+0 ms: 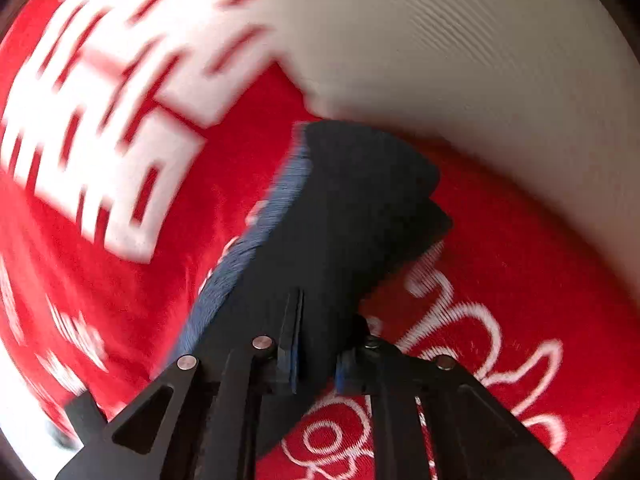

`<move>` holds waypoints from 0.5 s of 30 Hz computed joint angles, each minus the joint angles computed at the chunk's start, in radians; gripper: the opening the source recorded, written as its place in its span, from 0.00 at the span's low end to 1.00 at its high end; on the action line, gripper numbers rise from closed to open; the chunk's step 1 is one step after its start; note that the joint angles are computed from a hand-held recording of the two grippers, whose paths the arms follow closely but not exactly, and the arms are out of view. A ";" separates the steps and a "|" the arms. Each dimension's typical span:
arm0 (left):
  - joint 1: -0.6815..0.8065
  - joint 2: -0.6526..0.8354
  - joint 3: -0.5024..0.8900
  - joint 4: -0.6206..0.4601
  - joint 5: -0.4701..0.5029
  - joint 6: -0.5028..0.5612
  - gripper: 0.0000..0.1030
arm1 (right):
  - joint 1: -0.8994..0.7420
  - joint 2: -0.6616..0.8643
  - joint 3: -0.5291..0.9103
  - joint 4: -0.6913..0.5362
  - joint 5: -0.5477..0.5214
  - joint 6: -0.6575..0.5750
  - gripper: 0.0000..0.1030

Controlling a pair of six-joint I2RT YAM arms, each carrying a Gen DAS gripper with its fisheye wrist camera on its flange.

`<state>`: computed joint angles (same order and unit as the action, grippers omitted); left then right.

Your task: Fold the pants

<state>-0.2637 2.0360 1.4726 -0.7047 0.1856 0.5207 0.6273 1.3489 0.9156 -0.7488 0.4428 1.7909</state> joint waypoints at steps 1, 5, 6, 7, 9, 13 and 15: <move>0.002 -0.012 -0.022 0.022 0.006 0.003 1.00 | 0.001 0.016 0.047 -0.021 0.010 -0.052 0.12; 0.007 -0.042 -0.075 0.068 0.020 0.007 1.00 | 0.001 0.095 0.219 -0.066 0.014 -0.228 0.12; 0.009 -0.051 -0.091 0.082 0.025 0.012 1.00 | 0.000 0.116 0.254 -0.071 0.008 -0.261 0.12; 0.013 -0.055 -0.098 0.090 0.032 0.018 1.00 | 0.000 0.143 0.295 -0.081 0.000 -0.297 0.12; 0.023 -0.049 -0.092 0.083 0.055 0.035 1.00 | 0.003 0.201 0.378 -0.112 -0.012 -0.353 0.12; 0.057 0.029 0.075 -0.110 0.108 0.098 1.00 | 0.033 0.318 0.553 -0.215 -0.010 -0.421 0.12; 0.100 0.066 0.191 -0.233 0.130 0.124 1.00 | 0.050 0.395 0.677 -0.292 0.005 -0.458 0.11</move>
